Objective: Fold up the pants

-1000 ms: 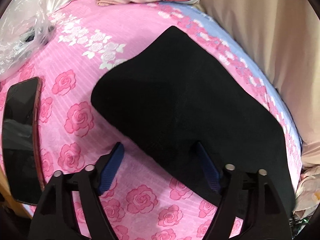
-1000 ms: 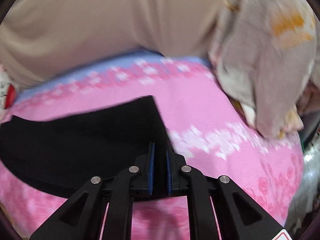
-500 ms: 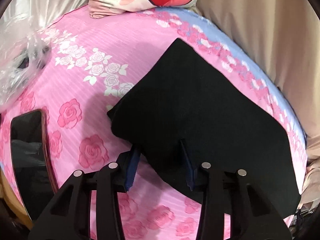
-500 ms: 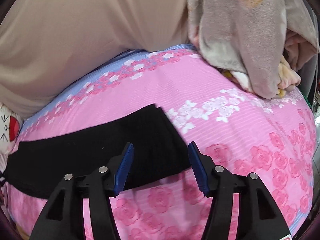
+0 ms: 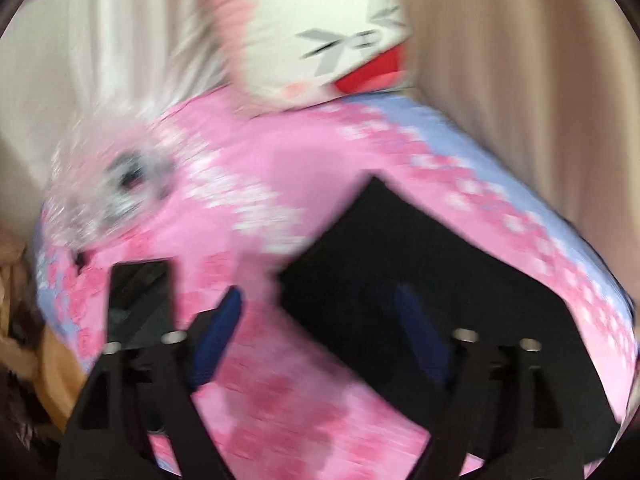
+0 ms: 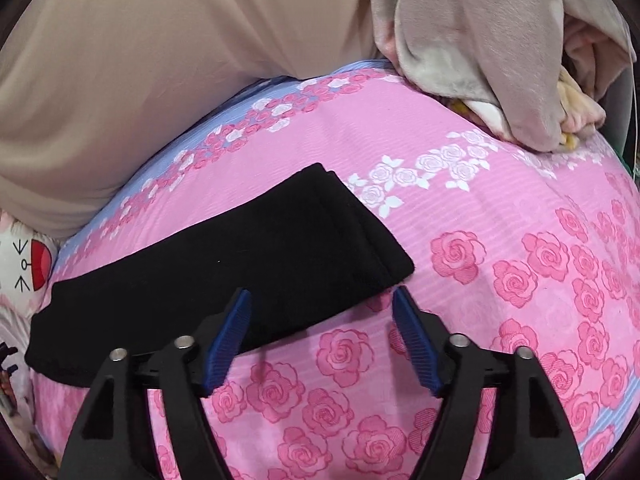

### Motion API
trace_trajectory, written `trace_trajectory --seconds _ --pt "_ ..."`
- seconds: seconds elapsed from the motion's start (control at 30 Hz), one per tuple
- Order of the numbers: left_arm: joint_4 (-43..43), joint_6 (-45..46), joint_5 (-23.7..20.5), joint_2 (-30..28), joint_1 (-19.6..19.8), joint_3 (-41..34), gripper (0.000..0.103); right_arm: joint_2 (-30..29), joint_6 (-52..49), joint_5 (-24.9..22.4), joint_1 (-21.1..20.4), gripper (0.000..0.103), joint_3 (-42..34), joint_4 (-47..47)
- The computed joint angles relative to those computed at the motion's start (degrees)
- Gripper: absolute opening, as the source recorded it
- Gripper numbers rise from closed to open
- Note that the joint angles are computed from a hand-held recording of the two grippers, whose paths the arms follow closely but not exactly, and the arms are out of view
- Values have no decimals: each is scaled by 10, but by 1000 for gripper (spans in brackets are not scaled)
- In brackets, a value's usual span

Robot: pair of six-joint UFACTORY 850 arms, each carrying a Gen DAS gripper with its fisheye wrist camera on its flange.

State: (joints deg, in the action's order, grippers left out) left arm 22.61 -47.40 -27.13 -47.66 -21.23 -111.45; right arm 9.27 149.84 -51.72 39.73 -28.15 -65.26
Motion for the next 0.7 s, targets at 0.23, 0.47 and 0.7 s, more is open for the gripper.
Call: trace_trajectory --seconds 0.23,0.47,0.7 --pt "-158 210 3 -56 -83 -77 92 -48 -80 0 -28 6 -37 18" --pt "-101 222 -19 -96 -147 -117 93 8 -145 -89 -20 6 -33 37" --pt "-97 241 -35 -106 -173 -112 93 27 -105 -9 -59 29 12 26"
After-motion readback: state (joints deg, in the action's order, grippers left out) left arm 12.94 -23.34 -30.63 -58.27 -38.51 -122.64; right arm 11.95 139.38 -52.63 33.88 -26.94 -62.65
